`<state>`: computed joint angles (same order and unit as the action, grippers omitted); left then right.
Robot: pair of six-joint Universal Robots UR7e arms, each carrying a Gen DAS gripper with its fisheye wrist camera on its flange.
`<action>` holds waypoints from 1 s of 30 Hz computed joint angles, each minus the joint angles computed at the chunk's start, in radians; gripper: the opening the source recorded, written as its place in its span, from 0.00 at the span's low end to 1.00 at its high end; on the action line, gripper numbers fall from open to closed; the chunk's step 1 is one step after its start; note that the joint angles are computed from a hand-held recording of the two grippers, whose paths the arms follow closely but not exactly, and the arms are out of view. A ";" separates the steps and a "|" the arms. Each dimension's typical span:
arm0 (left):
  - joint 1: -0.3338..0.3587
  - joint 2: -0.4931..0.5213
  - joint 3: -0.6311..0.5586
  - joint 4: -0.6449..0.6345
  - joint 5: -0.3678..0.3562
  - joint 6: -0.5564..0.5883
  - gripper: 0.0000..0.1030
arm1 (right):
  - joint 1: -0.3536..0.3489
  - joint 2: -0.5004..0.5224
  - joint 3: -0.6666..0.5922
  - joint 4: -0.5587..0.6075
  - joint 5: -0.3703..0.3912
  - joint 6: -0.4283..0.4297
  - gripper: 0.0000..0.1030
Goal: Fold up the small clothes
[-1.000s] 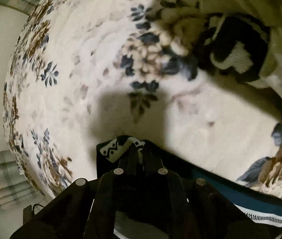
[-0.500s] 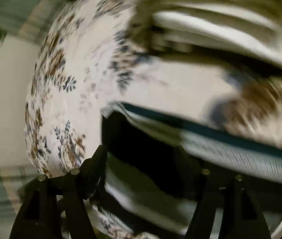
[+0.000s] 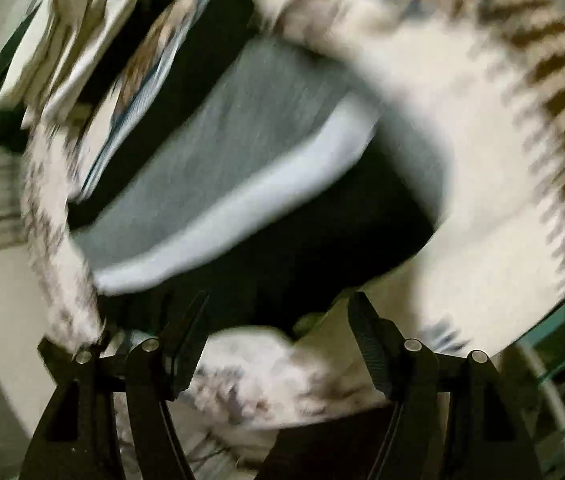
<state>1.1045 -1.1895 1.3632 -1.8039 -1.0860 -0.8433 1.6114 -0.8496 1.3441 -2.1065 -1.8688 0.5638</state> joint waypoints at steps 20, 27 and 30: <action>0.003 -0.008 -0.018 0.022 0.026 0.038 0.68 | 0.100 0.254 -0.042 -0.120 0.139 -0.145 0.06; 0.022 0.062 -0.053 -0.060 -0.036 0.164 0.65 | 0.080 0.257 -0.089 -0.058 0.124 -0.174 0.06; 0.019 0.076 -0.047 -0.066 -0.024 0.222 0.18 | 0.080 0.264 -0.091 -0.064 0.120 -0.162 0.06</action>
